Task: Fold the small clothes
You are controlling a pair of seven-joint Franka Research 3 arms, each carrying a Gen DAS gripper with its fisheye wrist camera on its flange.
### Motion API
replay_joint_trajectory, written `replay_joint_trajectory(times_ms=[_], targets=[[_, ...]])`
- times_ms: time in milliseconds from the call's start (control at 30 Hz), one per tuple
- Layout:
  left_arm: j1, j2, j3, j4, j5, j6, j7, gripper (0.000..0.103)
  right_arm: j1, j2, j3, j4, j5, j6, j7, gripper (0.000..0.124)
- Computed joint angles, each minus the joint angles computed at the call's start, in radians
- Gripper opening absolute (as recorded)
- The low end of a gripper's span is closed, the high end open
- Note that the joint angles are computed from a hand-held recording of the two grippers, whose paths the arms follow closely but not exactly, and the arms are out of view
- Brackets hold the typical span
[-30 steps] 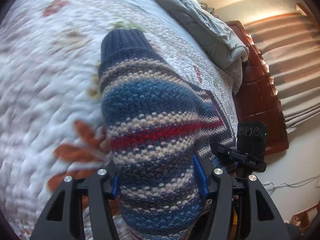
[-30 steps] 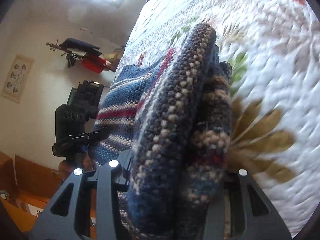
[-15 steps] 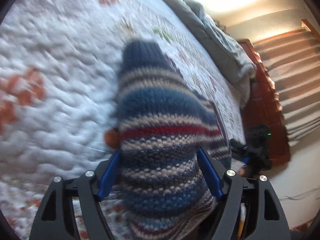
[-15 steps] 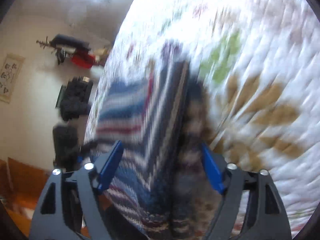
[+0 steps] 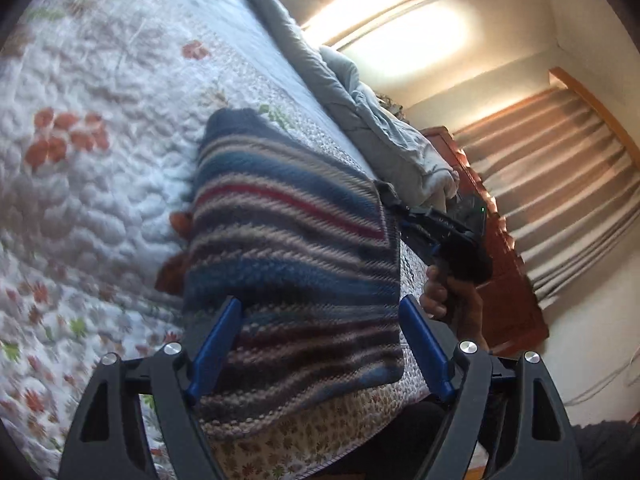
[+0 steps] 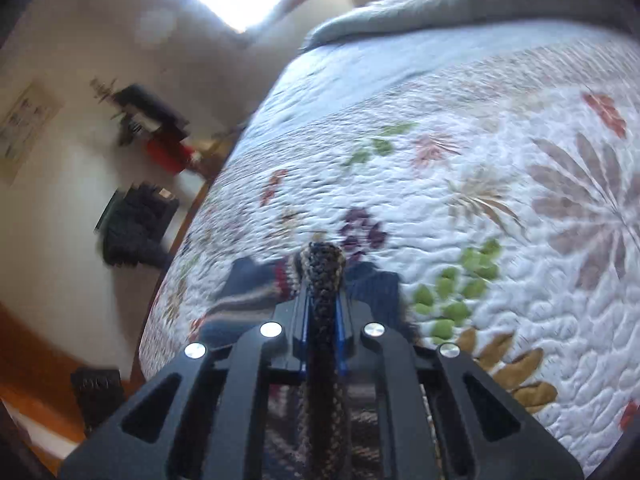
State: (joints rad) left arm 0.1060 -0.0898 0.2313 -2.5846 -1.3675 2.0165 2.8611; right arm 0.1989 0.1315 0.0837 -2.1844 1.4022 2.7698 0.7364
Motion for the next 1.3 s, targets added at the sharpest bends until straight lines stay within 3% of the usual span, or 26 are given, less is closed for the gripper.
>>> replay_joint_trajectory(times_ms=[67,100,167,233,300,500,667,767,1000,1133,1233,1300], targets=[[0.024,0.029,-0.022,0.003,-0.016,-0.012,-0.019,0.081,0.004,0.078,-0.015,0.008,-0.127,0.019,0.176,0.009],[0.033,0.033,-0.037,0.001,-0.021,-0.002,-0.028,0.081,-0.003,0.099,-0.011,0.012,-0.154,0.009,0.194,0.009],[0.055,0.037,-0.064,0.000,-0.014,0.012,-0.024,0.081,-0.030,0.102,0.020,0.005,-0.070,0.014,0.116,0.011],[0.078,0.022,-0.091,-0.007,0.000,0.028,-0.023,0.081,-0.057,0.073,0.030,-0.005,0.043,-0.033,0.028,0.021],[0.104,0.001,-0.113,-0.014,0.007,0.027,-0.027,0.081,-0.048,0.012,0.021,-0.049,0.059,-0.036,0.001,0.037],[0.133,-0.092,-0.146,-0.024,-0.027,0.008,-0.008,0.083,0.010,-0.204,-0.020,-0.217,0.076,-0.082,-0.080,0.036],[0.098,-0.010,-0.184,0.057,-0.040,0.012,-0.055,0.084,0.047,-0.176,-0.034,-0.242,0.015,-0.111,-0.034,0.032],[0.082,0.046,-0.215,0.097,-0.017,0.088,-0.081,0.084,0.044,-0.153,-0.041,-0.243,0.019,-0.107,-0.029,0.021],[0.117,0.089,-0.217,0.121,-0.001,0.059,-0.116,0.083,0.063,-0.360,-0.054,-0.391,0.048,-0.169,-0.077,0.023],[0.103,0.072,-0.234,0.106,-0.002,0.123,-0.088,0.081,0.097,-0.369,-0.049,-0.440,0.067,-0.118,-0.087,0.020],[0.091,0.089,-0.240,0.116,0.023,0.168,-0.098,0.075,0.101,-0.360,-0.058,-0.440,0.070,-0.126,-0.071,0.019],[0.100,0.106,-0.233,0.129,0.031,0.155,-0.116,0.071,0.106,-0.403,-0.060,-0.452,0.077,-0.134,-0.069,0.026]])
